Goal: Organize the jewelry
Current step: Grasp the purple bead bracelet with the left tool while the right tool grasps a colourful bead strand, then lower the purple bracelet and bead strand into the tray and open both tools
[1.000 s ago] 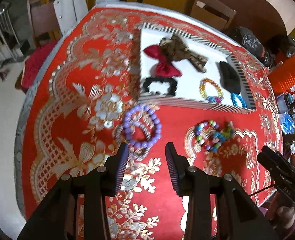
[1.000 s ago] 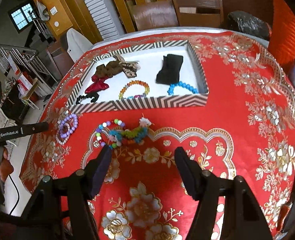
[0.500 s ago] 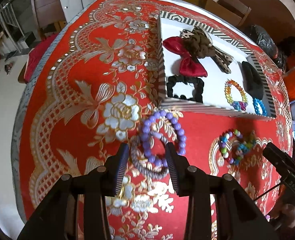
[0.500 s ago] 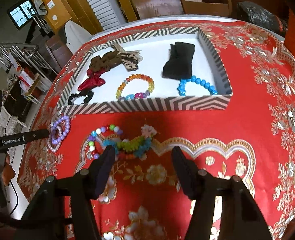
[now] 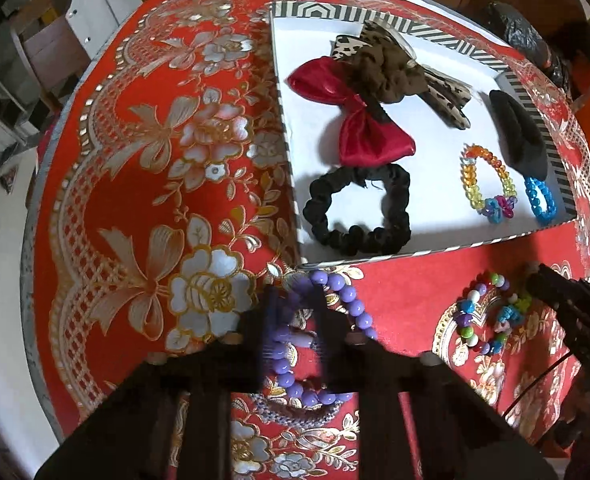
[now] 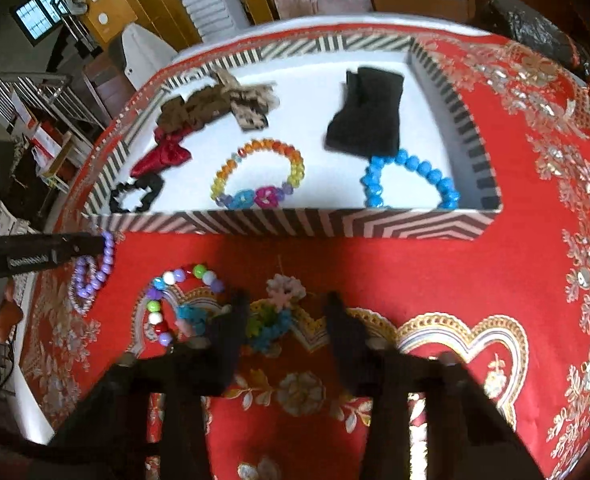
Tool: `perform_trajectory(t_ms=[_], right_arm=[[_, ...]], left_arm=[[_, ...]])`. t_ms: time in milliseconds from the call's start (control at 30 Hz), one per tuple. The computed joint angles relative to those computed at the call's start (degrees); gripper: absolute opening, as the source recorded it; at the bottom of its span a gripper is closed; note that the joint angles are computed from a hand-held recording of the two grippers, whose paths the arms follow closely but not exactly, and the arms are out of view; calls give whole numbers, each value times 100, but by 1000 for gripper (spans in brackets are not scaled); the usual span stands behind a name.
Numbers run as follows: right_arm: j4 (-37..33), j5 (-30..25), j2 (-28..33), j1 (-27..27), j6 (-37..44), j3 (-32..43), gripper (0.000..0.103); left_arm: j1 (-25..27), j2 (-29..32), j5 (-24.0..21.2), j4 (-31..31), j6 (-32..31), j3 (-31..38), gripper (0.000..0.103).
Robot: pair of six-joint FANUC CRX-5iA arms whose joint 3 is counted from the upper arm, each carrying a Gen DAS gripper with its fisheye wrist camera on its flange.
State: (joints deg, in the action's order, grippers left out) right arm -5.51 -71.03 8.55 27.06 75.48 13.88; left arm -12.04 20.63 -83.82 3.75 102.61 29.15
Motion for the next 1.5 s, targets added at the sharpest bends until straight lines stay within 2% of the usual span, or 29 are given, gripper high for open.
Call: perform_trajectory(t_ms=[67,333,667,1000,1200,1500], right_arm=[[-9,-21,-18,-6,48,25,12],[-686,-100,-424,-305,193,352,12],[-550,22,-687,-268,215,680,12],[-469,-45,-262,-393,415,1368,12],[-491,-204,186,-488,536,1779,12],[-661,-479,873,-663,623,2487,12]], left_arm=[[40,8,63,173,-74,-31,0],[300,-613,407,805,-261,-450,0],[181,-705,461,881,-330,122,0],[-189,51,326,721,-322,1254,0],[-421,721,-9,515,-230,2095,0],[-604,1640,-468,569,-172,3211,0]])
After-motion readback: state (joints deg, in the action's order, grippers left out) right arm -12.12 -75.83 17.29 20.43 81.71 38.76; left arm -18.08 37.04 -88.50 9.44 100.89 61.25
